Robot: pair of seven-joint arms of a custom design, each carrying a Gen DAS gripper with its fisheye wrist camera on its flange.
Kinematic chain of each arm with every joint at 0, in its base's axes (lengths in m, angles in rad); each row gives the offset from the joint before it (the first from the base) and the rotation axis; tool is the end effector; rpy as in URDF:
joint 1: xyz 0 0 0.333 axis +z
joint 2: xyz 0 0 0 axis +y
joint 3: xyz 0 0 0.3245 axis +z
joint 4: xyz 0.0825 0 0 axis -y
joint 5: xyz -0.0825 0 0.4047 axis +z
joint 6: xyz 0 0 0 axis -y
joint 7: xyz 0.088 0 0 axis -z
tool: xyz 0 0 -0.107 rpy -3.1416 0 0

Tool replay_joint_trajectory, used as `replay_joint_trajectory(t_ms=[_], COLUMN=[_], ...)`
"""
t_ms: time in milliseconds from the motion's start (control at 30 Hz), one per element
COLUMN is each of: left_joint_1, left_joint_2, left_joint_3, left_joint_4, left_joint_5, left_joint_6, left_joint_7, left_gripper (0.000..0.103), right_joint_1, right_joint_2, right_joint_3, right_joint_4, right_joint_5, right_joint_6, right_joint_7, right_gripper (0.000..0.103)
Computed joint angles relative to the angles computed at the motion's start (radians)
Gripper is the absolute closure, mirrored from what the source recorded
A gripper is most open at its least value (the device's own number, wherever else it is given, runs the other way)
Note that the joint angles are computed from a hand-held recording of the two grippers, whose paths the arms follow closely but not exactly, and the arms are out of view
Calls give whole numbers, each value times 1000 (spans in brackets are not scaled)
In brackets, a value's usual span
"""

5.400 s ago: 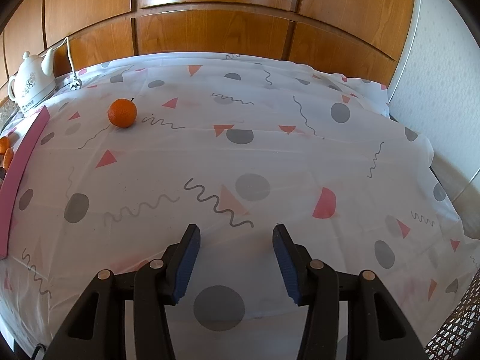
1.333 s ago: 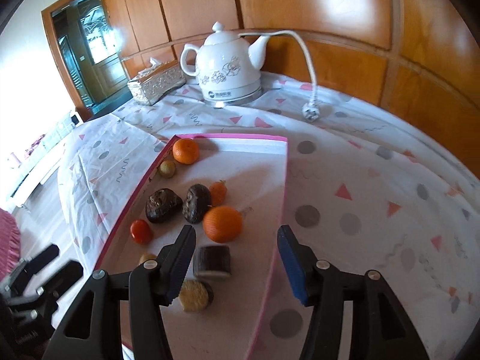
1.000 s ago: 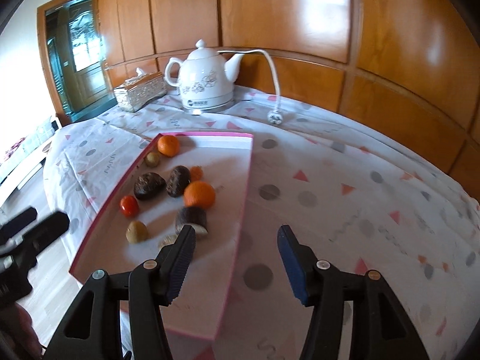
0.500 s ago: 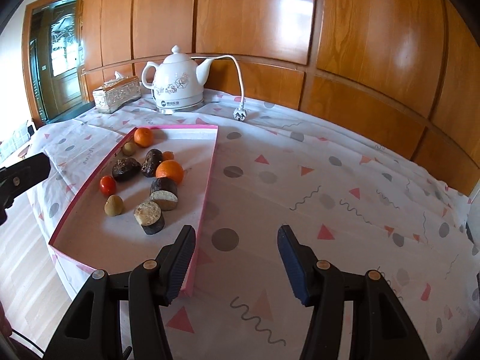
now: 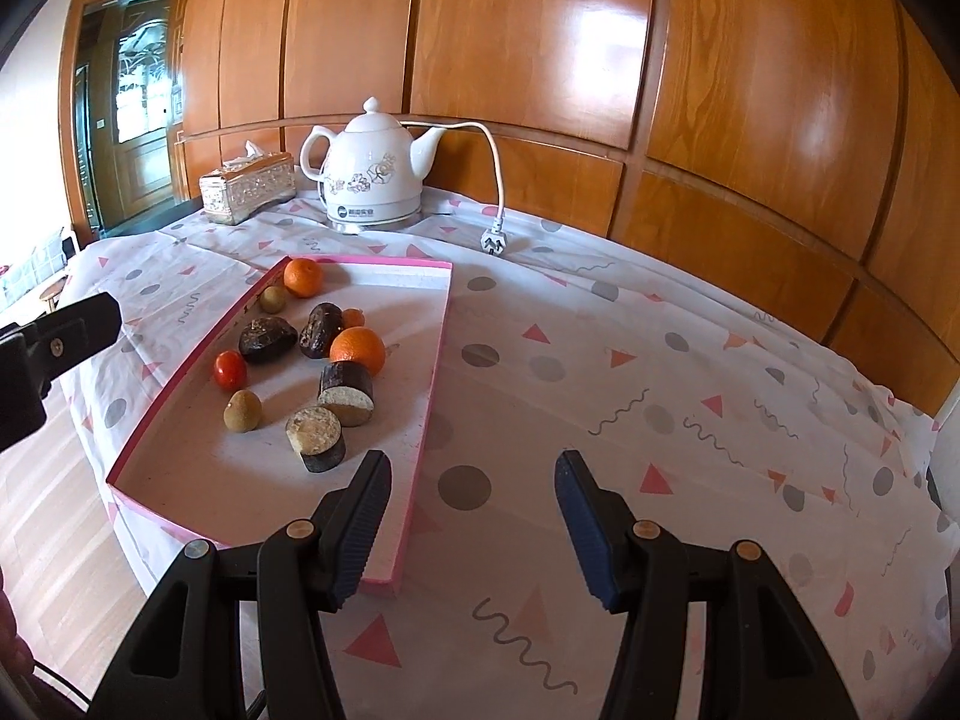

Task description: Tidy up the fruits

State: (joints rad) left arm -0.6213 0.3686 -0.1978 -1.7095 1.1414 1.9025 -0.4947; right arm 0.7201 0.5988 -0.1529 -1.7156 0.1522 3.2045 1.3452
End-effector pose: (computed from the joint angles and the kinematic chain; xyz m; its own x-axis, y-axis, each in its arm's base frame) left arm 0.5188 -0.4387 0.3973 0.6475 -0.7570 0.0881 -0.3809 -0.4216 -0.8229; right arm 0.6229 0.4043 0.3468 0.5847 -0.7975 0.1488 -0.4394 -0.4654 -0.7683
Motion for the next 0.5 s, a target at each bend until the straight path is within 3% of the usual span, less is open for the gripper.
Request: replay_joint_trajectory(t_ms=[500], left_joint_1=[12], left_joint_2=[-3], left_joint_3=[1], left_joint_4=[-13], left_joint_5=[-19], left_joint_6=[29], left_joint_7=[-11], left_gripper=[0], right_joint_1=[-3], right_joint_2=[4], right_joint_3=[2], right_joint_4=[6], right_joint_5=[1], right_joint_6=[-3], right_joint_7=[2], right_gripper=[45])
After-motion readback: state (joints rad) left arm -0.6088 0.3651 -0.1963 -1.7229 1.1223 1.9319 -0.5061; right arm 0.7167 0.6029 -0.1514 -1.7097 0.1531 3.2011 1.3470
